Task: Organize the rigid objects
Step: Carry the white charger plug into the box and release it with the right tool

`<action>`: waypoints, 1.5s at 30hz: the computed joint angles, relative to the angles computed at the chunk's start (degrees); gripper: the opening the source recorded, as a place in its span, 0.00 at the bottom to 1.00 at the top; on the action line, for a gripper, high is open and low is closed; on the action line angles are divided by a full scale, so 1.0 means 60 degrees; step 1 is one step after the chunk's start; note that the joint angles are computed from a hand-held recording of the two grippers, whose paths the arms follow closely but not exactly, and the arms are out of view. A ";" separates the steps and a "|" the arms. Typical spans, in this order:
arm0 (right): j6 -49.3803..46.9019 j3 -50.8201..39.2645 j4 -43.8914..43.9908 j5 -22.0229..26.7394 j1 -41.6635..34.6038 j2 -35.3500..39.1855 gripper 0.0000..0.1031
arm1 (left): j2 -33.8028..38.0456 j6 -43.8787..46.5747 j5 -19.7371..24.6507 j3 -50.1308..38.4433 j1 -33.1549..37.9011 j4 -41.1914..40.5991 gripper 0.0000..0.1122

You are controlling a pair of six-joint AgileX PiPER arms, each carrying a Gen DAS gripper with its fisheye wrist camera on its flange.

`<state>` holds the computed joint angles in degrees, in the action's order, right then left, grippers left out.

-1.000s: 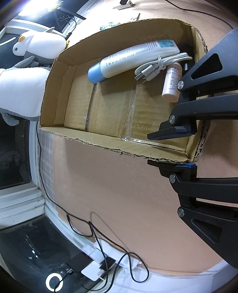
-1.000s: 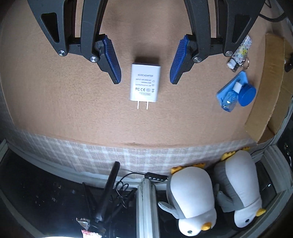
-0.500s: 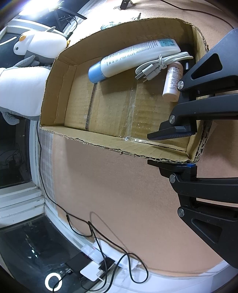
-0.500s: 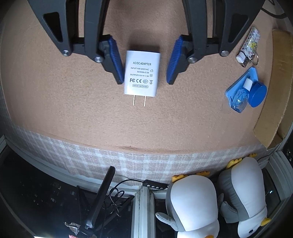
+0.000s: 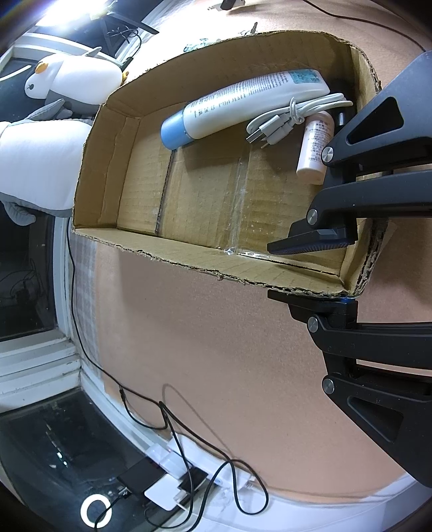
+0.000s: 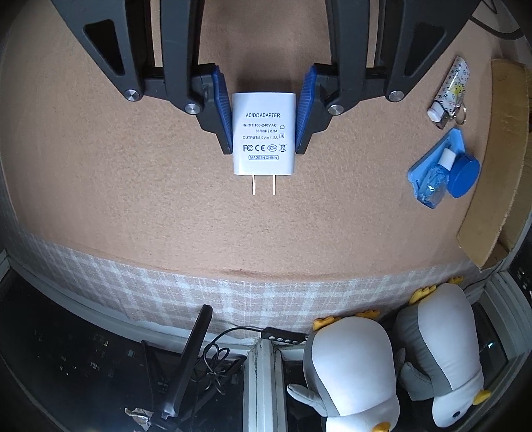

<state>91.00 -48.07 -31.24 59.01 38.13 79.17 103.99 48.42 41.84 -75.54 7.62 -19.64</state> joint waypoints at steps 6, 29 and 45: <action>0.0103 -0.0895 -0.0347 0.0547 0.0720 0.0031 0.31 | 0.0031 0.0027 0.0028 -0.0045 0.0013 -0.0040 0.15; -0.1970 -0.6575 -0.0565 0.0516 0.2033 0.3478 0.31 | 0.0081 0.0056 0.0004 -0.0044 0.0010 -0.0242 0.15; -0.3269 -0.8777 -0.0170 0.0618 0.2186 0.5142 0.31 | 0.0074 0.0013 -0.0004 -0.0018 -0.0006 -0.0273 0.15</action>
<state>71.39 -100.74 -32.26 62.71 51.25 110.02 104.43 48.50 41.82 -75.65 7.58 -21.28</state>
